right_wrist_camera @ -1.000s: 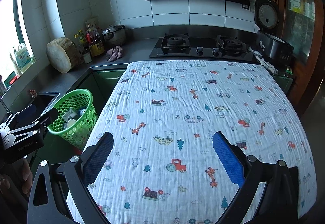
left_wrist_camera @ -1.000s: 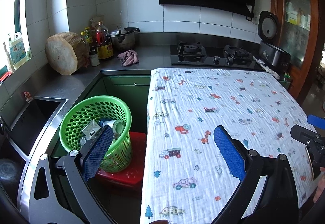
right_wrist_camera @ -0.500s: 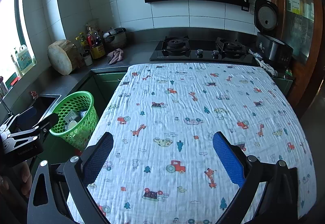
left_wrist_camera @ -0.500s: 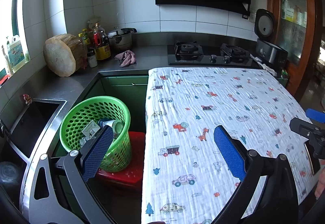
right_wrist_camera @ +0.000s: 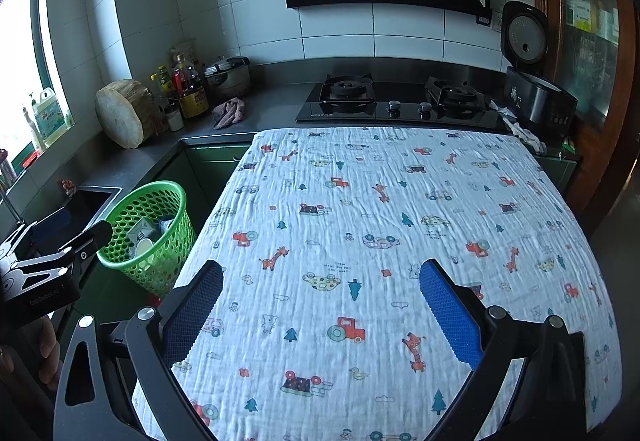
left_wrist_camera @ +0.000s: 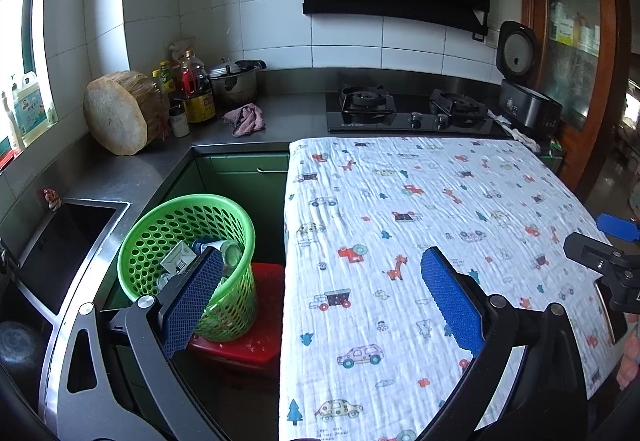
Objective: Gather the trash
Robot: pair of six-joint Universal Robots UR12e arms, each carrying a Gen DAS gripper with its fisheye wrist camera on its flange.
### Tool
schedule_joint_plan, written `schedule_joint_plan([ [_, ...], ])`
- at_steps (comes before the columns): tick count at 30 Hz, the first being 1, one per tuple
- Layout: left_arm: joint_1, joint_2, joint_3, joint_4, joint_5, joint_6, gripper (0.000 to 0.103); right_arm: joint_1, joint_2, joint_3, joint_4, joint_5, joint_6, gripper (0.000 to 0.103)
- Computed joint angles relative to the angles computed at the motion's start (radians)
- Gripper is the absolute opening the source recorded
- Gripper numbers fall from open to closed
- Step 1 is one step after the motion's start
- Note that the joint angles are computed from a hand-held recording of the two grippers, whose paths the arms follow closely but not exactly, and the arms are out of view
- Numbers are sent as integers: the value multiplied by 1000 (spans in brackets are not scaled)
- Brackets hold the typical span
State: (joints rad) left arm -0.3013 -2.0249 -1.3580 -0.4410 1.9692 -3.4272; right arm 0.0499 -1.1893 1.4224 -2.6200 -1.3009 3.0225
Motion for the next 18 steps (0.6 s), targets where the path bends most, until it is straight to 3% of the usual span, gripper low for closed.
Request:
schedule_joint_plan([
  [18,-2,9,-9,10,15,3,98,2,-2,-1,-9,6,-7,96],
])
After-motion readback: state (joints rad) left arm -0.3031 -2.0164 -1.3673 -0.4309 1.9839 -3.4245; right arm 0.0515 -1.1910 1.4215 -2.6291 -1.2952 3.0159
